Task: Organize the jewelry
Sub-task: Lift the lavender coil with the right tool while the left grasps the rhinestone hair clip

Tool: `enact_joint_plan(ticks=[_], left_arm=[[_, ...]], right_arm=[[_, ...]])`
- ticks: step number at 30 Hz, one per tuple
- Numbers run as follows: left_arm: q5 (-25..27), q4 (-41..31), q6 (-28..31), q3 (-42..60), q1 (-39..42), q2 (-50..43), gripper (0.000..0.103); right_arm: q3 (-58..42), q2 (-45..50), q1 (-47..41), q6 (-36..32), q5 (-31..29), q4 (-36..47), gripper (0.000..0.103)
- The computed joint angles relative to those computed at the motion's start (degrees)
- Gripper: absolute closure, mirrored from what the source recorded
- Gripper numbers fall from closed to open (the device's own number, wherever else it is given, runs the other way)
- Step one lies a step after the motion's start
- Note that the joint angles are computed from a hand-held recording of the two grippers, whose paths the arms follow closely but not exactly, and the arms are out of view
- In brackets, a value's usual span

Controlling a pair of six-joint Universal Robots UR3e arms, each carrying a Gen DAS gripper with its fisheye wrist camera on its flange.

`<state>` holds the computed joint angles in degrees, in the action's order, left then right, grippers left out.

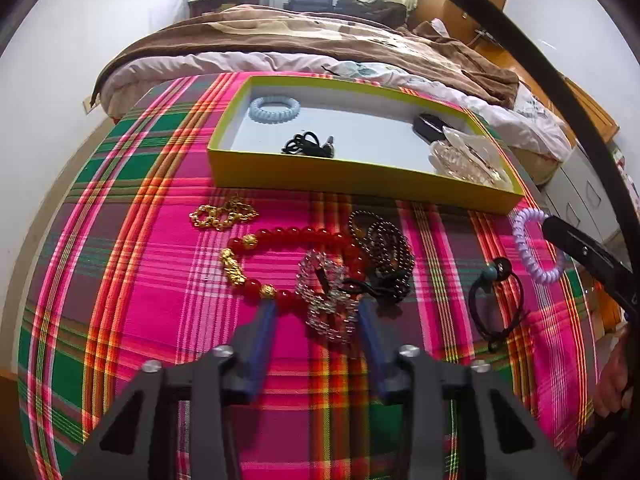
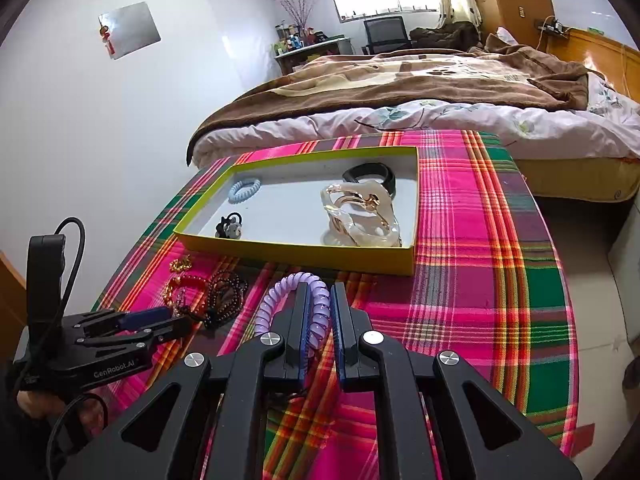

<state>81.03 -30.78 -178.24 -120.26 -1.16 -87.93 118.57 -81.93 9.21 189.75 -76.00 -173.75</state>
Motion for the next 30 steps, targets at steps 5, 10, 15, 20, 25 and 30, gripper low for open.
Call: enact_joint_plan(ticks=[5, 10, 15, 20, 25, 30], left_arm=[[0.0, -0.4, 0.7, -0.4, -0.2, 0.7, 0.079], [-0.2, -0.6, 1.4, -1.1, 0.2, 2.2, 0.08], [-1.4, -1.5, 2.5, -2.5, 1.7, 5.1, 0.08], [-2.5, -2.8, 3.5, -3.5, 3.5, 8.5, 0.08], [-3.6, -4.5, 4.6, -3.9, 5.3, 11.8, 0.08], [-4.5, -5.7, 5.8, -2.5, 7.0, 13.2, 0.08]], right_arm=[[0.8, -0.5, -0.2, 0.4, -0.1, -0.3, 0.093], [1.0, -1.2, 0.2, 0.7, -0.7, 0.0, 0.093], [1.6, -2.3, 0.4, 1.1, -1.0, 0.0, 0.093], [1.4, -3.4, 1.5, 1.9, -2.1, 0.5, 0.093], [-0.3, -4.2, 2.9, 2.3, -3.6, 1.9, 0.093], [-4.3, -3.6, 4.3, 2.8, -5.8, 4.1, 0.093]])
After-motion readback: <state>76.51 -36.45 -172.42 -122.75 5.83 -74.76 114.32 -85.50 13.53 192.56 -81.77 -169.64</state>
